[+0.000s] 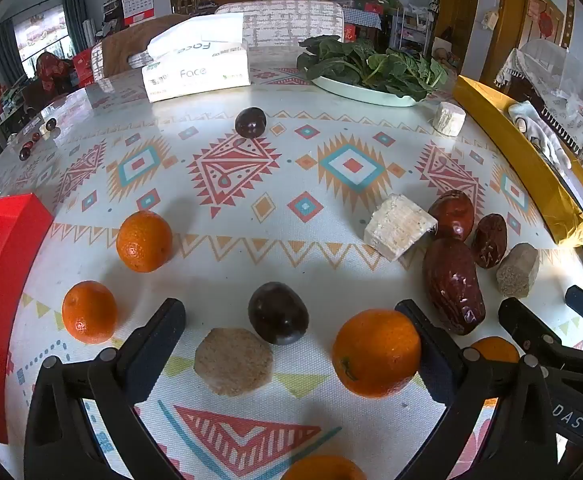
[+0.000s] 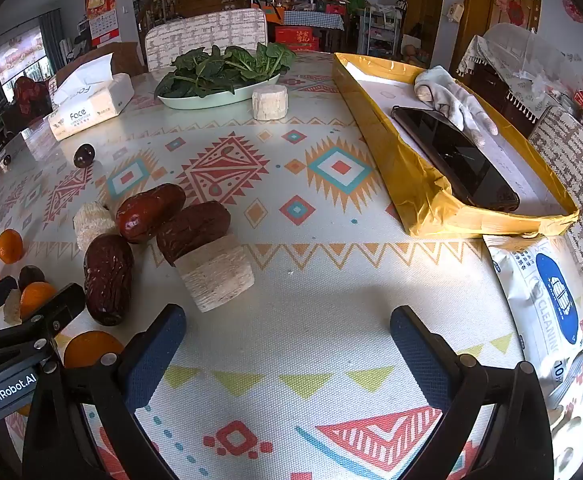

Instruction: Organize fruits

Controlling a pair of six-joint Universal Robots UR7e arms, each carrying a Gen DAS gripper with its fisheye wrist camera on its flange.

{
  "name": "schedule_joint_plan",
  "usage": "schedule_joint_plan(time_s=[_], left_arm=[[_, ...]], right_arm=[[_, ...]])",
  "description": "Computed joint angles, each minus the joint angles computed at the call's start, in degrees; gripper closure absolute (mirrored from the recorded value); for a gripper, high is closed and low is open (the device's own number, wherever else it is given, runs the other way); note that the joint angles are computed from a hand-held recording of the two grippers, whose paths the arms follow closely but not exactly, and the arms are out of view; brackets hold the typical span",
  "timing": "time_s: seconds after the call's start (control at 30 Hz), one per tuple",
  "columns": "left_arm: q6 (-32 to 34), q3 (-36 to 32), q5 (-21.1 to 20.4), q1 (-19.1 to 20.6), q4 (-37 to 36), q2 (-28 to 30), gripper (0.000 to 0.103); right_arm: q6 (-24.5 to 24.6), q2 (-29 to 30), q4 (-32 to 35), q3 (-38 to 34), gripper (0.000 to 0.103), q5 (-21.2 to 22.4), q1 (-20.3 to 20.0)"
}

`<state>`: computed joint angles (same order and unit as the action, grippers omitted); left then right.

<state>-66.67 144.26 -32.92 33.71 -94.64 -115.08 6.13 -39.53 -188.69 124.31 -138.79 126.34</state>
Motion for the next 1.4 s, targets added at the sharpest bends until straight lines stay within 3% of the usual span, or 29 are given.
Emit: schedule_joint_plan(time_s=[0.73,0.9,1.07,1.3,1.4], left_arm=[[0.0,0.0,0.0,0.0,0.0,0.0,0.000],[2.8,-0.4,-1.4,0.6,-0.8,-0.3,0.000],[3.5,-1.1,-2.3,0.8,-0.3,0.1,0.000],[5.9,-0.4,-3.3,0.3,-1.3,-1.4,0.000],[5.7,0.6,-5.4,-2.4,-0.9,-7.2,0.013]], right_arm=[[0.0,0.0,0.0,0.0,0.000,0.0,0.0],[0.2,0.1,0.1,0.0,0.000,0.0,0.1],[2.7,-1.9,6.4,-0.7,0.000,0.9,-0.2],[4.3,-2.3,7.4,-0.1,0.000,0.5,-0.1],[4.5,-2.2,7.3,-0.1,0.000,0.3,0.0]])
